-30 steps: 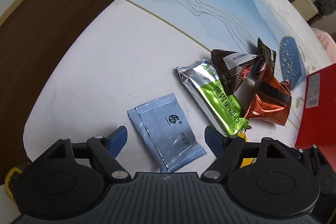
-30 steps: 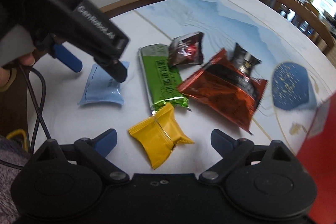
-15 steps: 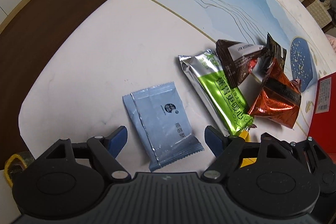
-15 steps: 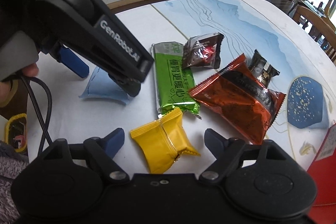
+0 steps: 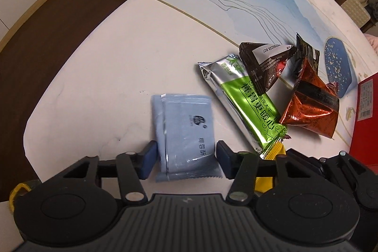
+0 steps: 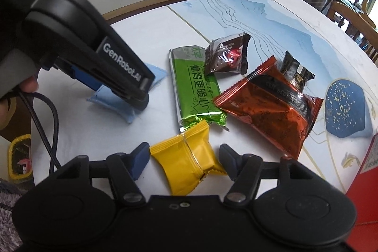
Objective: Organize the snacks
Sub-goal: 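Grasp the yellow square snack with the right gripper while the left grasps the pale blue packet, then carry the yellow snack with the right gripper into the shoebox while the left carries the blue packet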
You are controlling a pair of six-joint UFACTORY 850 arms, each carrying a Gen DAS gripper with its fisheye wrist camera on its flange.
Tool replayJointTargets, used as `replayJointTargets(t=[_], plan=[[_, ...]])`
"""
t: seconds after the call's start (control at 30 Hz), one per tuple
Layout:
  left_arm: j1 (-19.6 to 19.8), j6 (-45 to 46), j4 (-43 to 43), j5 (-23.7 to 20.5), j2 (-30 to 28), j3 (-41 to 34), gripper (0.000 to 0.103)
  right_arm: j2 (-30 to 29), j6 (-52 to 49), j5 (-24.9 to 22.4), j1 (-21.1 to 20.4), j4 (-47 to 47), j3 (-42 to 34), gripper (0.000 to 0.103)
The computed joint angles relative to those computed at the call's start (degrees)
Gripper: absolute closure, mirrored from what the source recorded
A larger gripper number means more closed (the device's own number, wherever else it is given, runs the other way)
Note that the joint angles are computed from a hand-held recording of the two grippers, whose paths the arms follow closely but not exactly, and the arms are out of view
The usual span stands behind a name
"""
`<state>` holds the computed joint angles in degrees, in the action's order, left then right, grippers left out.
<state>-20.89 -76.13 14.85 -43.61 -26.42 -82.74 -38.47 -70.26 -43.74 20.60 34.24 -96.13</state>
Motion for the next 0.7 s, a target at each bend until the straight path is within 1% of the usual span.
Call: replayJointTargets(t=[0.1,0.23,0.43,0.53,0.7], plan=[[0.38,0.54,-0.63,1.79,1.07,1.52,0.055,0.78,1.57,1.06,0.06,-0.13,1.04,0.045],[1.15,2.1,-2.29,4.36,2.69,3.83,0.056,1.54,5.24,1.69,-0.2,-0.12,1.91,0.047],[3.33,7.29,-8.4,9.31,5.65,8.1,0.056,2.52,13.61,1.98,-1.06,-0.49,2.84,0.048],[4.34,10.61,-11.54,10.73,6.84,9.51,0.056,3.53,16.92,2.39,-1.78,-0.14,3.8,0.048],[5.57,15.38,-13.79,12.16,8.83,10.91,0.056,6.25,20.5,4.47,-2.5,0.46,6.52,0.048]])
